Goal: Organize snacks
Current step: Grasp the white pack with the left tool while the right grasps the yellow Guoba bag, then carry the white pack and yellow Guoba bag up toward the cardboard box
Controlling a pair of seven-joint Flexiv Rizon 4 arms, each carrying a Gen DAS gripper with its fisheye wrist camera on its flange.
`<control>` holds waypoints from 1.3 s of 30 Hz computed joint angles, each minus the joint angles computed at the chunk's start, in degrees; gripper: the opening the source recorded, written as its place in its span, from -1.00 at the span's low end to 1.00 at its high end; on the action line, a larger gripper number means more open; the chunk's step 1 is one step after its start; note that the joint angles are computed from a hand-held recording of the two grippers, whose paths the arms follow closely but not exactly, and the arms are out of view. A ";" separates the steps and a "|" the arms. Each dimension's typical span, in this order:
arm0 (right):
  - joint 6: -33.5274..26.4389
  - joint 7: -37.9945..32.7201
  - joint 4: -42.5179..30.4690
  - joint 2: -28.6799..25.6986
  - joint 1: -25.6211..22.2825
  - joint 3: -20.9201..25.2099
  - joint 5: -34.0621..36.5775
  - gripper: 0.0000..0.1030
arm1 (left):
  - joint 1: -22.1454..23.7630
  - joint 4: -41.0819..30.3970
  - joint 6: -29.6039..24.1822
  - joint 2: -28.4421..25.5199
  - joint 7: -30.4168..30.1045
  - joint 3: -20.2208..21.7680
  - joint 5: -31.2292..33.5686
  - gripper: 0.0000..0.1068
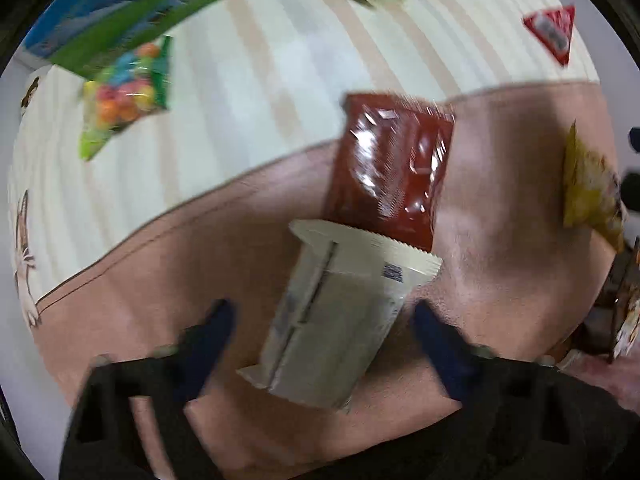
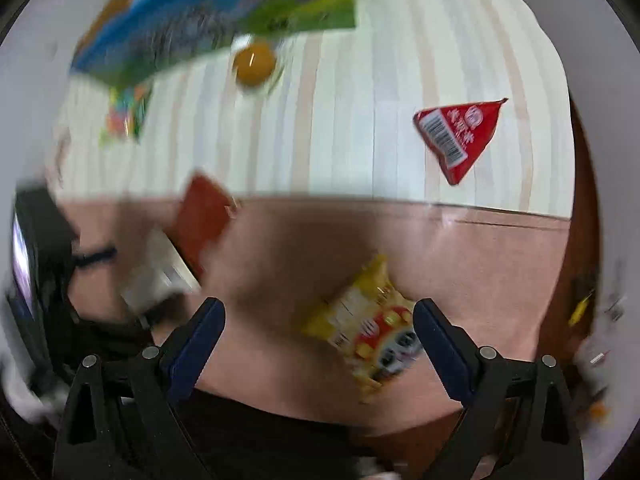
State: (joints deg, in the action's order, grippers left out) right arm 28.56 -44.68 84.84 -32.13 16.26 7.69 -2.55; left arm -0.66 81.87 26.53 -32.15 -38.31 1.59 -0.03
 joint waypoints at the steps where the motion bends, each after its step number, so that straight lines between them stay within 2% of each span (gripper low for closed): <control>1: -1.59 -1.27 -0.29 -0.34 0.65 -0.09 -1.64 0.89 | -0.30 0.02 -0.25 -0.24 -0.76 0.14 0.20 0.03; 4: -5.82 -5.55 -1.31 -1.66 2.33 -0.32 -5.66 0.89 | -0.44 0.41 1.00 -0.27 -3.43 0.32 -0.38 0.03; 9: -8.26 -9.74 -2.49 -4.26 2.73 -0.26 -6.16 0.88 | 0.71 -3.78 -3.35 -2.48 -10.31 0.83 -2.77 0.03; 12: -9.54 -10.42 -3.50 -5.83 2.47 -0.32 -4.84 0.65 | 1.58 -5.35 -4.29 -3.48 -13.34 1.10 -3.23 0.03; 14: -8.36 -9.03 -3.12 -6.09 2.43 -0.67 -4.25 0.52 | 2.04 -5.56 -4.02 -3.78 -14.87 1.29 -3.18 0.03; 18: -0.90 -1.93 0.26 -3.98 0.47 -0.90 0.33 0.47 | 3.15 -6.07 -4.00 -4.46 -18.15 1.43 -4.00 0.03; 23: 16.15 11.68 7.48 -0.36 -2.88 -0.53 9.01 0.48 | 5.19 -10.15 -6.16 -7.28 -21.27 1.26 -5.62 0.03; 25: 21.12 14.65 8.91 -0.05 -4.09 0.35 11.91 0.56 | 6.07 -11.65 -6.61 -8.36 -21.91 1.16 -6.14 0.03; 26: 21.57 14.63 8.91 -0.23 -4.83 1.06 12.70 0.72 | 6.33 -12.69 -6.93 -9.08 -22.13 1.02 -6.35 0.03; 28: 20.18 13.73 7.96 -0.51 -5.63 2.02 12.78 0.79 | 6.58 -14.19 -7.41 -10.11 -22.21 0.84 -6.37 0.05; 31: 18.69 11.83 7.38 -1.12 -4.89 1.80 9.99 0.79 | 7.01 -15.73 -8.58 -11.05 -21.44 0.40 -6.62 0.06; 35: 14.39 9.71 5.36 -1.55 -3.99 0.83 5.97 0.79 | 7.41 -16.60 -12.54 -10.55 -20.14 0.19 -6.87 0.06; 38: 12.42 8.30 3.49 -3.42 -3.69 0.75 4.95 0.79 | 7.21 -16.16 -11.90 -10.48 -18.91 0.30 -6.23 0.06; 39: 13.49 7.52 3.19 -4.07 -4.13 1.20 5.87 0.79 | 7.05 -15.90 -11.69 -10.29 -18.57 0.42 -5.87 0.06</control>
